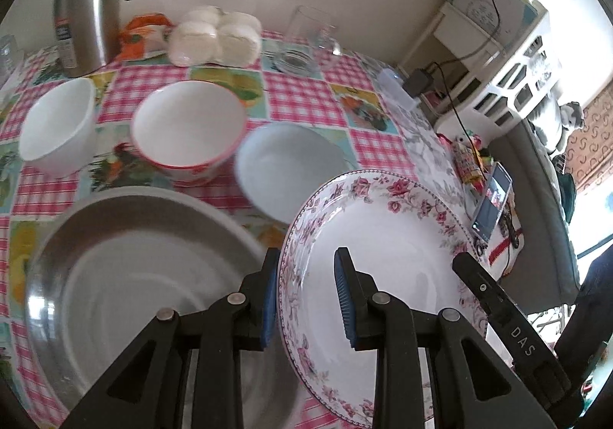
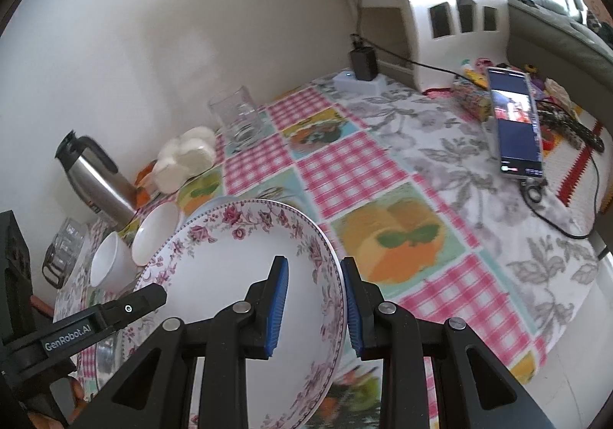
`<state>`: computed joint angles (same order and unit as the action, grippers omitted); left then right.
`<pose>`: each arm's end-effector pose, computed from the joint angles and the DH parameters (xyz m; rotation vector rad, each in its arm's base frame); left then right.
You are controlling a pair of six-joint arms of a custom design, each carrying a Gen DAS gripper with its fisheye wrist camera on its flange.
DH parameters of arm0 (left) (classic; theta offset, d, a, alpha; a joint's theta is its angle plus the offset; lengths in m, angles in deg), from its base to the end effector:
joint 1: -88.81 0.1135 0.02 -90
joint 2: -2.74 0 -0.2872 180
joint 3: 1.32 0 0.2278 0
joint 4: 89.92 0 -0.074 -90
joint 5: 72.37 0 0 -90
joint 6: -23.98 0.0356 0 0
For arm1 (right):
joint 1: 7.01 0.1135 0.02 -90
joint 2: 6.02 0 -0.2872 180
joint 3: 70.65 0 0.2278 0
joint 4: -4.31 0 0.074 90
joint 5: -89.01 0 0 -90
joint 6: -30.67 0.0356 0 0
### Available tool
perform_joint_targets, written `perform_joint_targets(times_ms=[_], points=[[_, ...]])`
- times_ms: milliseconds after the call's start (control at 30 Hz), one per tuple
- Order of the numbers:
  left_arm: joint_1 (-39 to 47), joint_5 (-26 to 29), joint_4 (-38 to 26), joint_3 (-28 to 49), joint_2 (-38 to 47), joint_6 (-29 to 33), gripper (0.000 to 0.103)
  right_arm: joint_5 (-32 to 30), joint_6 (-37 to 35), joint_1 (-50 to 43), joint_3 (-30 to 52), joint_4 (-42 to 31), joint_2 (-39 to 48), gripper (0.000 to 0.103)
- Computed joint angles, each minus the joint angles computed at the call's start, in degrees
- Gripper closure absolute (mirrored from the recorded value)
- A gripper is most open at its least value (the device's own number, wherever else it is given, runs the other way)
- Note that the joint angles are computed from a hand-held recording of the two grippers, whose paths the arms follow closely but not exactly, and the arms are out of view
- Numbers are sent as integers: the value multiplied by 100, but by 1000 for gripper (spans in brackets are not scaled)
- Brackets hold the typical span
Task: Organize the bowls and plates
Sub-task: 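Lower the floral plate into the steel basin with both tools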
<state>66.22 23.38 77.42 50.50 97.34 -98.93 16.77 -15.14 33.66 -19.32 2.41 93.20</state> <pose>0.2500 -0.1079 0.1549 -0.1941 2.6028 -0.4940 0.2258 0.1797 0.1456 0.2113 2.3997 0.3166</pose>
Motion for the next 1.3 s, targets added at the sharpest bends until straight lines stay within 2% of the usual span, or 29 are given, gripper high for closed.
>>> perform_joint_targets(times_ms=[433,800,1067,1300], points=[[1959,713,-244,-834,-839,1051,74,250,315,1176,1498,-691,1053,73],[3640,1289,-464,-1087,-671,2098,74,167,374,1755,2746,-1334,2044,73],[4010,1368,-541,-1169,-362,2441,74,116,423,1937,3351,-1931,2542,73],[3683,1122,-522,-1228,-197,2340,74,29,504,1900,3492,-2266,2721,73]])
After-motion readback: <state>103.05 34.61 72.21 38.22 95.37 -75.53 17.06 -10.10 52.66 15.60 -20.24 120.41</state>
